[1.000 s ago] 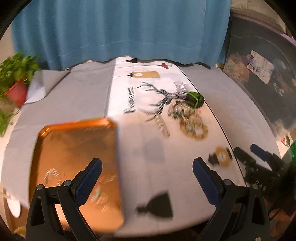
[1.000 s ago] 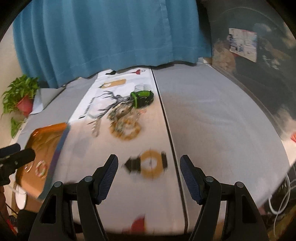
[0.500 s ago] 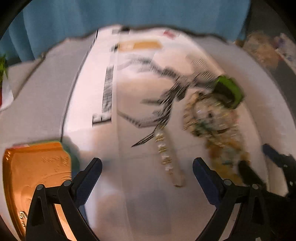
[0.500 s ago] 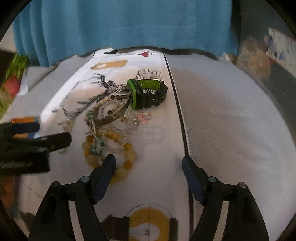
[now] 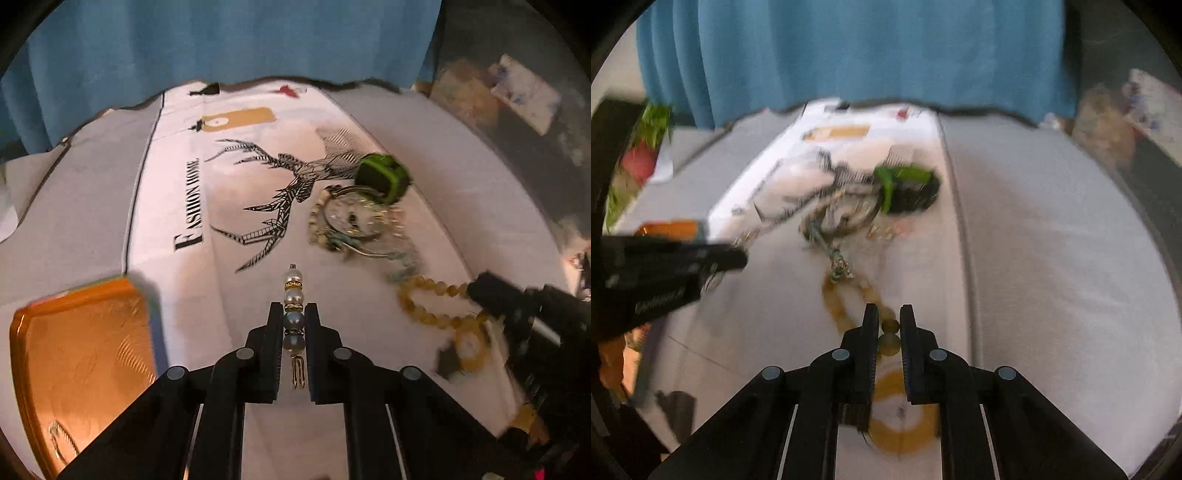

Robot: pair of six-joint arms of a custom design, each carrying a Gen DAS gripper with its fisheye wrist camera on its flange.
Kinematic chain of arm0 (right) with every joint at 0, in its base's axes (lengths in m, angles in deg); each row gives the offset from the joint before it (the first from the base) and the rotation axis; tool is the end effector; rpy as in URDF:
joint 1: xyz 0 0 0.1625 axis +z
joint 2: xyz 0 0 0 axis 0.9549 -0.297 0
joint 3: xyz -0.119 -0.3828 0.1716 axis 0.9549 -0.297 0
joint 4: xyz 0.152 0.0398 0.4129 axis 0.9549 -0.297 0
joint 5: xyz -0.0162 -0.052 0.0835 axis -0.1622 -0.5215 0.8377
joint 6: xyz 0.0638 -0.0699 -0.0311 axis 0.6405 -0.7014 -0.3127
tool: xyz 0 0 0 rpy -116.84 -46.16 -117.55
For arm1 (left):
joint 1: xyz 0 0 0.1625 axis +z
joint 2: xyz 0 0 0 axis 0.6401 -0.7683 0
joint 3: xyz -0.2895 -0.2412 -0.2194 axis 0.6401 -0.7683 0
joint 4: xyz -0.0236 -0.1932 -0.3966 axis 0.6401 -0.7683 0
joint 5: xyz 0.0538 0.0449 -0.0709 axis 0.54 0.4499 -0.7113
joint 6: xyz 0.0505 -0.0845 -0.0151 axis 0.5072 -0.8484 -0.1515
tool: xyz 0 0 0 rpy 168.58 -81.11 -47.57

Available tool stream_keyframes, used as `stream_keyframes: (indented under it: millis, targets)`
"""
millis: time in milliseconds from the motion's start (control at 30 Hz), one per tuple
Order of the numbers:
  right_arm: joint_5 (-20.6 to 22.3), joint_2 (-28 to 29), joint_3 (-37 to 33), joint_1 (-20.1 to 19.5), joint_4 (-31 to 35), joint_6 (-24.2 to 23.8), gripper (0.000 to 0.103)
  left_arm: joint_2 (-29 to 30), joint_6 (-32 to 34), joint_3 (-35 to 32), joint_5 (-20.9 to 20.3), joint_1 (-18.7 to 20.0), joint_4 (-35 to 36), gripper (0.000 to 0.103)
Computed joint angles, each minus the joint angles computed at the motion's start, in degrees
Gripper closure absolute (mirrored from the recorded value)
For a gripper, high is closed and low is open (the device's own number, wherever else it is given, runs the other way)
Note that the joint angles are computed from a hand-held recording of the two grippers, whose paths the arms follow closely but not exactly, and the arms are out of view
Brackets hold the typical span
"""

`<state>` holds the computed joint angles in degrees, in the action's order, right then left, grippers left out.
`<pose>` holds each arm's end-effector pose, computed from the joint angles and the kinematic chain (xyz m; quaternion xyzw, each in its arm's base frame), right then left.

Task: Organize jewelry
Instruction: 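Grasp the pearl bracelet with the left tool while the right tool grasps the amber bead bracelet, then carry both bracelets over the copper tray and open both tools to release them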

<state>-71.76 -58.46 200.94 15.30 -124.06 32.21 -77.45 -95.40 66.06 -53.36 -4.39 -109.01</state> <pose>0.0868 -0.5216 0.3044 0.3006 -0.8858 0.2436 0.2563 -0.3632 -0.5141 0.0341 0.0786 0.9006 -0.2605 0.3388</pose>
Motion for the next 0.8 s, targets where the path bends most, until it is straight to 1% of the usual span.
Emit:
stream_keyframes:
  millis: [100,167,300,367,433,533,600,700,800]
  targets:
    - [1.4,-4.6,1.2,0.6,2.2,0.8,0.091,-2.7,-1.8,2.8,-0.5,-2.8,-0.8,0.094]
    - [1.4,-6.8,1.9,1.2,2.9,0.7,0.091,-4.7,-3.6,4.9,-1.0,-5.1,-0.8,0.094]
    - [0.9,-12.0,4.6,2.5,4.4,0.7,0.091,-8.3,-7.3,7.8,-0.1,-9.9,1.6,0.094]
    - [0.8,-14.4,6.0,3.2,5.1,0.9,0.091,-10.2,-10.2,9.3,0.4,-12.7,4.2,0.094]
    - [1.0,-17.1,7.7,3.9,6.4,0.8,0.091,-11.8,-14.2,10.2,0.9,-15.4,8.6,0.094]
    - [1.3,-22.4,11.0,5.6,9.3,0.1,0.091,-13.7,-21.5,10.9,1.7,-19.8,17.5,0.094]
    - [1.4,-25.5,13.0,6.7,11.1,-0.4,0.091,-15.0,-26.3,11.6,1.5,-22.6,22.8,0.094]
    - [1.9,-30.7,16.0,8.5,14.3,-0.9,0.091,-16.6,-33.4,12.8,0.0,-26.6,29.4,0.094]
    - [2.3,-35.7,18.4,10.3,18.7,-0.7,0.091,-18.0,-39.9,14.1,-2.4,-30.3,34.6,0.094]
